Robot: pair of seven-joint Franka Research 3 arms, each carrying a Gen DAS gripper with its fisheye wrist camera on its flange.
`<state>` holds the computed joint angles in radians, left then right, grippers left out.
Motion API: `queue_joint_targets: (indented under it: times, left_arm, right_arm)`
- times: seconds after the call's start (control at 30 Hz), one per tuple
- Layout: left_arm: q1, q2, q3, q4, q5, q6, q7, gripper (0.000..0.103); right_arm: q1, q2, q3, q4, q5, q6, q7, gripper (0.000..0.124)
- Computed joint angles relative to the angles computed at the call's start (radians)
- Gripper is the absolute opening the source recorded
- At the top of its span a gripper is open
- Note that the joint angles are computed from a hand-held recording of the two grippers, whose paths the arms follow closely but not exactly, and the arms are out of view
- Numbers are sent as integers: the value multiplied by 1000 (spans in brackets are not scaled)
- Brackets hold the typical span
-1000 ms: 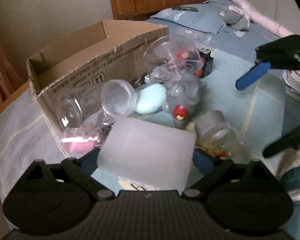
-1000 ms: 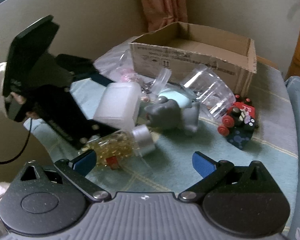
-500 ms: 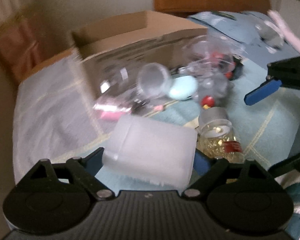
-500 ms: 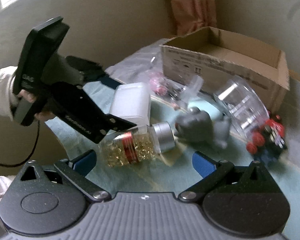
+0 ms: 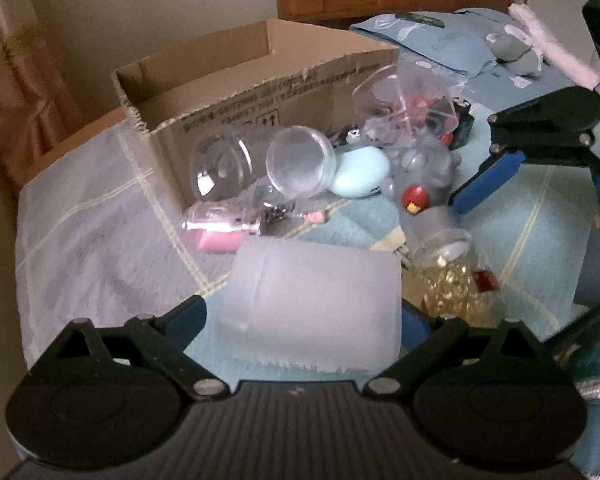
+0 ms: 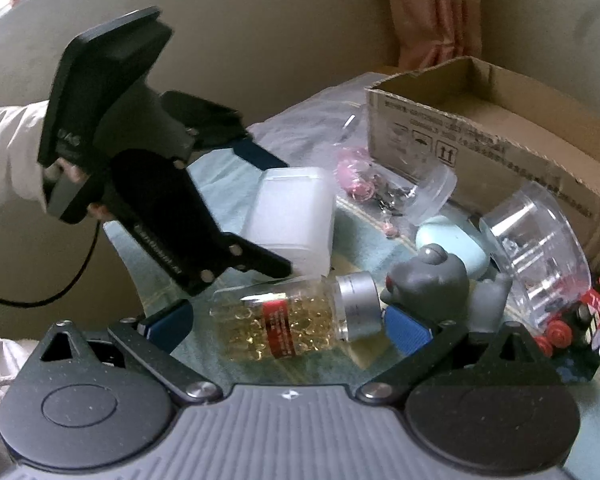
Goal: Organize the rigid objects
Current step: 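Grasp the white plastic box with the left tool while the right tool grasps the gold capsule bottle, then carry both held items over the cardboard box and open both tools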
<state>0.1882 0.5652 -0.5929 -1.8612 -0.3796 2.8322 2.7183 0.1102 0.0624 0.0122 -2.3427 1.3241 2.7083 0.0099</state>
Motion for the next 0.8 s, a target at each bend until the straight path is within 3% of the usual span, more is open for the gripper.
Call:
queue_joint_targets:
  times: [0.27,0.33,0.47,0.8]
  left_arm:
    - [-6,20,-7,10,-4,6,-9,90]
    - [2,20,-17,7,-11,2,-15,86]
    - [-11,2,-6,-22,-2,47,-63,85]
    - [-86,-147,81,-103,64,47,-264,85]
  right_arm:
    - [25,33,29,15,19,90,-95,103]
    - [37,34,37,10,22,133,-102,96]
    - [40,24,38,-1,53,150,-112,96]
    - [40,-70,10,-53,-121,162,196,96]
